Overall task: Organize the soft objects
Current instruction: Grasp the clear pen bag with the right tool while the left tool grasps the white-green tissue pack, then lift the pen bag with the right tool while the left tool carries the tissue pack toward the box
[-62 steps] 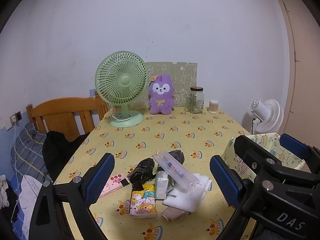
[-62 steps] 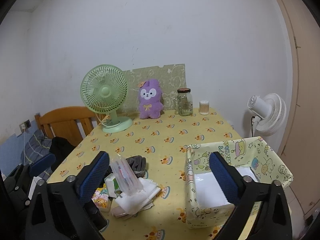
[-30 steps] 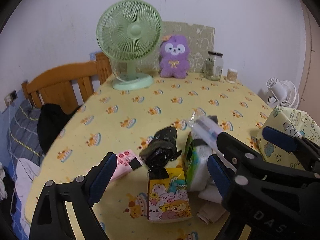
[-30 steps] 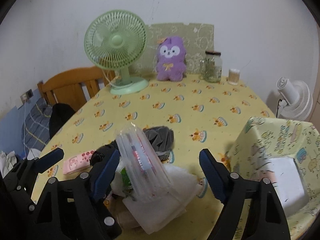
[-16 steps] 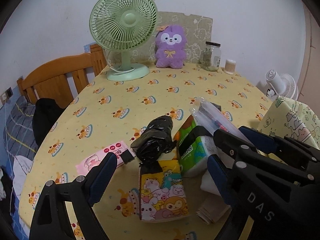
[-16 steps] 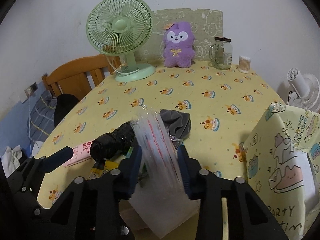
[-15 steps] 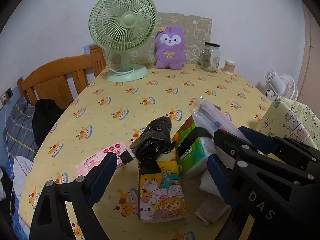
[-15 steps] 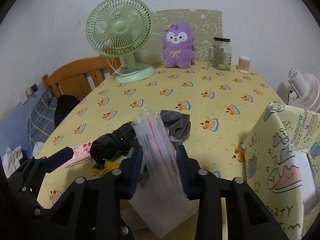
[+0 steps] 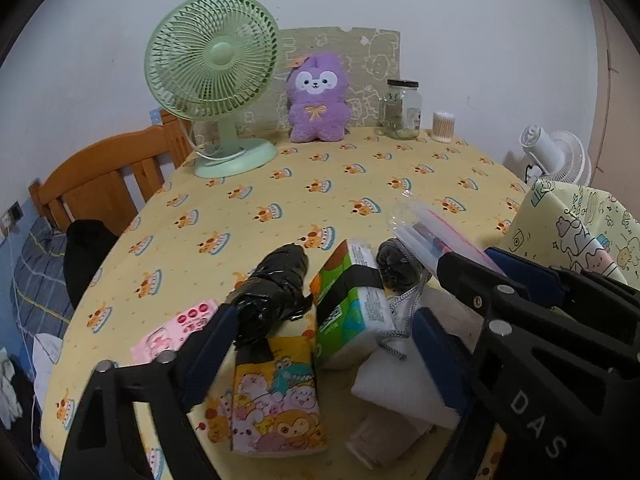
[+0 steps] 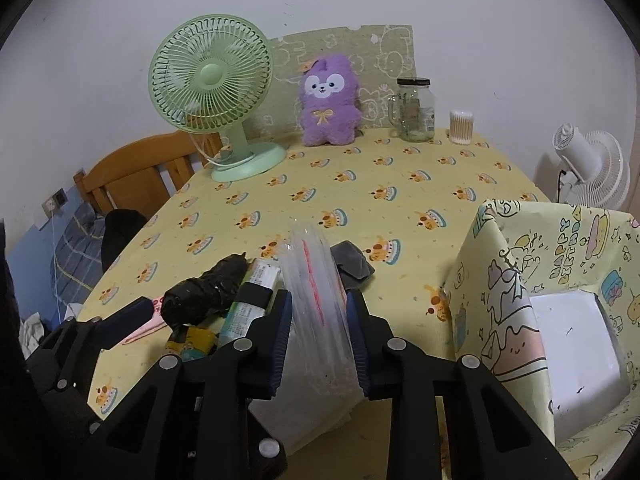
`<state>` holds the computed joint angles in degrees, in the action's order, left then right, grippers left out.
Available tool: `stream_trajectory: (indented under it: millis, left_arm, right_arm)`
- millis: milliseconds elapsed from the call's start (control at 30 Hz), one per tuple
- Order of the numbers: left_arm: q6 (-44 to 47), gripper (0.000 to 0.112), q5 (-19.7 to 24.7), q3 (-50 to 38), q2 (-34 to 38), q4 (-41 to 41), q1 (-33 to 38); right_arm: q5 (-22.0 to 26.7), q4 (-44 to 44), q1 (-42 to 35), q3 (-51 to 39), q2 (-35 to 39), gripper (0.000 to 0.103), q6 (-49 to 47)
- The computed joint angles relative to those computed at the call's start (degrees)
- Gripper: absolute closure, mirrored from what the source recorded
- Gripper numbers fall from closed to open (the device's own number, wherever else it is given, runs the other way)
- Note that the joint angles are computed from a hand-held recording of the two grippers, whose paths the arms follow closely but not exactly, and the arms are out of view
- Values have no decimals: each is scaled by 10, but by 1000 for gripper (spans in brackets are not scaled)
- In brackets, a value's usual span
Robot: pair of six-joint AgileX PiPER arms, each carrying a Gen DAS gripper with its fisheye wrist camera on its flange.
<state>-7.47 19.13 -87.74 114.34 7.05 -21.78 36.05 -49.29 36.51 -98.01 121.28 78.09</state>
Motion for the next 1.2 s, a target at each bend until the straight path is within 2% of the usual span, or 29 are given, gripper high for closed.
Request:
stream_trajectory:
  millis: [233,333,400,467,567,833,1200]
  left_arm:
    - [105,50,52,-71,53,-127,12]
    - [146,72,74,-90,68,-182,21]
    - [139,79,78,-94,71,-178,21]
    - [140,92,76,-90,68,-181,22]
    - [166,94,76,-82,62,-209,27]
    - [130,94,48,-43,25,-155,21]
    - [110,93,19,14,-30,-128,19]
  right_arm:
    - [7,25,-4,-26,19,71,-29]
    - [7,37,-7,-36,28,71,-42]
    - [10,46,-9,-47,35,71,-53]
    - [14,50,-9,-53,40,71,-58]
    - [17,50,-8,-58,42,71,-57]
    - [13,28,0,-38,25,71,-32]
    - [3,-38,23,16,-20,73,37]
